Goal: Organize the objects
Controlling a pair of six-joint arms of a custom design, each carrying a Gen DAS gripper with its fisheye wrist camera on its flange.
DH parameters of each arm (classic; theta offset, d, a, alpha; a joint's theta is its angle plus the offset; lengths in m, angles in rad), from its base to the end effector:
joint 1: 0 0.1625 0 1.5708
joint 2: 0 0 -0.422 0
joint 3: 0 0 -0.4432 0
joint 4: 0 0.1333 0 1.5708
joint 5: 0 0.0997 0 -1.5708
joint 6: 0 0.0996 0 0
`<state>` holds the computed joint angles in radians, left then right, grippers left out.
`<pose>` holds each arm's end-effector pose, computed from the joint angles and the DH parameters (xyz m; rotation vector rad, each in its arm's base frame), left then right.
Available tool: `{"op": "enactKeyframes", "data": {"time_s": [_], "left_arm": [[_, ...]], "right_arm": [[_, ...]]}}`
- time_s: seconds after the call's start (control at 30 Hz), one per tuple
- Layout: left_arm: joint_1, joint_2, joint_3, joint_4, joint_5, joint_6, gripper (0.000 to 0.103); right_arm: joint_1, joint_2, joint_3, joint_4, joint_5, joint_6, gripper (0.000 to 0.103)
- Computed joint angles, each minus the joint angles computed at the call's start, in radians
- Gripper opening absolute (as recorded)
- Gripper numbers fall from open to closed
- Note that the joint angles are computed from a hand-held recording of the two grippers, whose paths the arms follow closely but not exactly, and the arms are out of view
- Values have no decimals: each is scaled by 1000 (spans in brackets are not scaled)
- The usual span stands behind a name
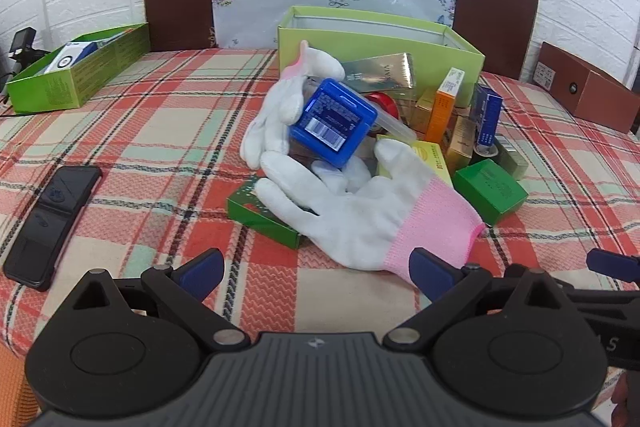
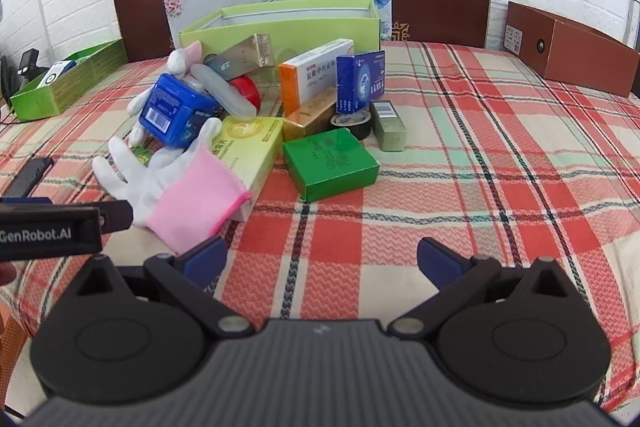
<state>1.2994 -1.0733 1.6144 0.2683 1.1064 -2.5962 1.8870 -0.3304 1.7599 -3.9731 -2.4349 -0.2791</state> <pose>0.0184 -0.5974 0.1718 0.7589 2.3368 -0.8908 0.2323 -0.5250 -0.0934 0.1244 -2.1242 1.1106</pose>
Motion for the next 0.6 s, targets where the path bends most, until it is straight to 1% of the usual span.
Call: {"op": "enactKeyframes", "data": {"time_s": [0.1,0.2,0.27,0.3,0.33,0.37,0.4,0.47,0.5,0.53,0.57,0.6], "left_arm": [[0,27,-24,9,20,-3,102],[3,66,-58,15,45,-22,102],[5,97,-88,32,46,-34,102],[11,111,-105,46,59,-31,100],[16,124,-120,61,70,-22,95],[26,133,-138,81,97,-9,88],[40,138,-153,103,138,-7,83],[60,144,-178,141,183,-35,57],[67,145,-188,153,199,-37,49],[75,147,-202,174,216,-33,36],[81,149,-213,190,222,-32,28],[86,149,-221,200,222,-31,22]], "right_arm": [[-7,5,-1,-42,5,-3,103],[-10,8,-4,-75,-9,-20,103],[-13,8,-3,-94,-19,-30,103],[-16,7,-2,-97,-24,-29,103],[-19,4,-1,-96,-29,-25,103],[-22,3,0,-97,-31,-23,103],[-25,2,2,-101,-31,-21,103],[-33,-2,6,-103,-20,-19,103],[-37,-2,9,-112,-5,-27,103],[-41,-2,8,-115,14,-38,103],[-45,-2,8,-115,32,-49,103],[-49,-4,8,-109,52,-62,103]]}}
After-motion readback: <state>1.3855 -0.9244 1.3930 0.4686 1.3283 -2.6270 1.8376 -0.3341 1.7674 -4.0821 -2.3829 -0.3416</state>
